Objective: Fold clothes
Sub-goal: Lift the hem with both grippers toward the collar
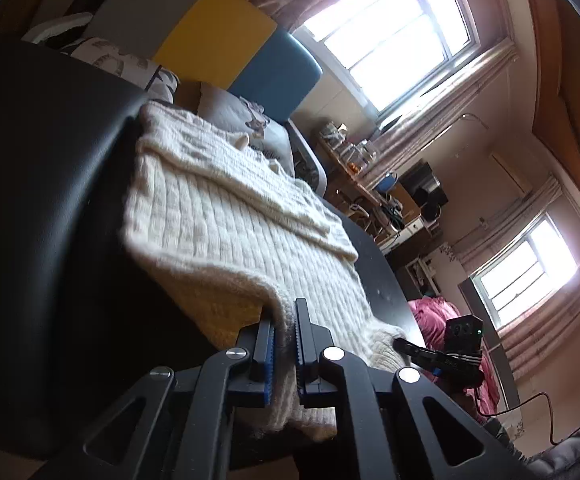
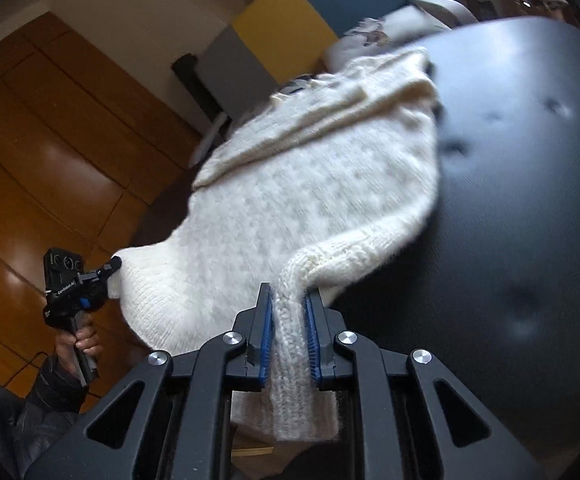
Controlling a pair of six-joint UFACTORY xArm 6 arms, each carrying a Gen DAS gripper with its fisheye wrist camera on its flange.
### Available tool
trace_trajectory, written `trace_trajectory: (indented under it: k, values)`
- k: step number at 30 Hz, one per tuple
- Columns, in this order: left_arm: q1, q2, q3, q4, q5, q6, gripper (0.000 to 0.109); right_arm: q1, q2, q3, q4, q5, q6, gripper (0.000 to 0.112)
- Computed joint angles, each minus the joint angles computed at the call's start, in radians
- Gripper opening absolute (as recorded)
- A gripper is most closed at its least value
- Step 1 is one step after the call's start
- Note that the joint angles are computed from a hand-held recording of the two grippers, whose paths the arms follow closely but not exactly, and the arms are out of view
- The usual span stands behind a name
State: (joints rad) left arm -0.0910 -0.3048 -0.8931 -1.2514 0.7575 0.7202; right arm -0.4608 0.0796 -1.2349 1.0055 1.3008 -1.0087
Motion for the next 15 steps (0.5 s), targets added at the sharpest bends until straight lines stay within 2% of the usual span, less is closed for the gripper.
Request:
trace_trajectory:
  k: [4,15]
  values:
    - [0.008,0.039,-0.057,-0.070,0.011,0.033,0.006,0.001,0.060,-0.087,0.087,0.021,0.024,0.015]
    - [0.023,0.255,-0.326,-0.127,0.001,0.053,0.006,0.098,0.269,-0.408,0.128,-0.059,0.128,0.015]
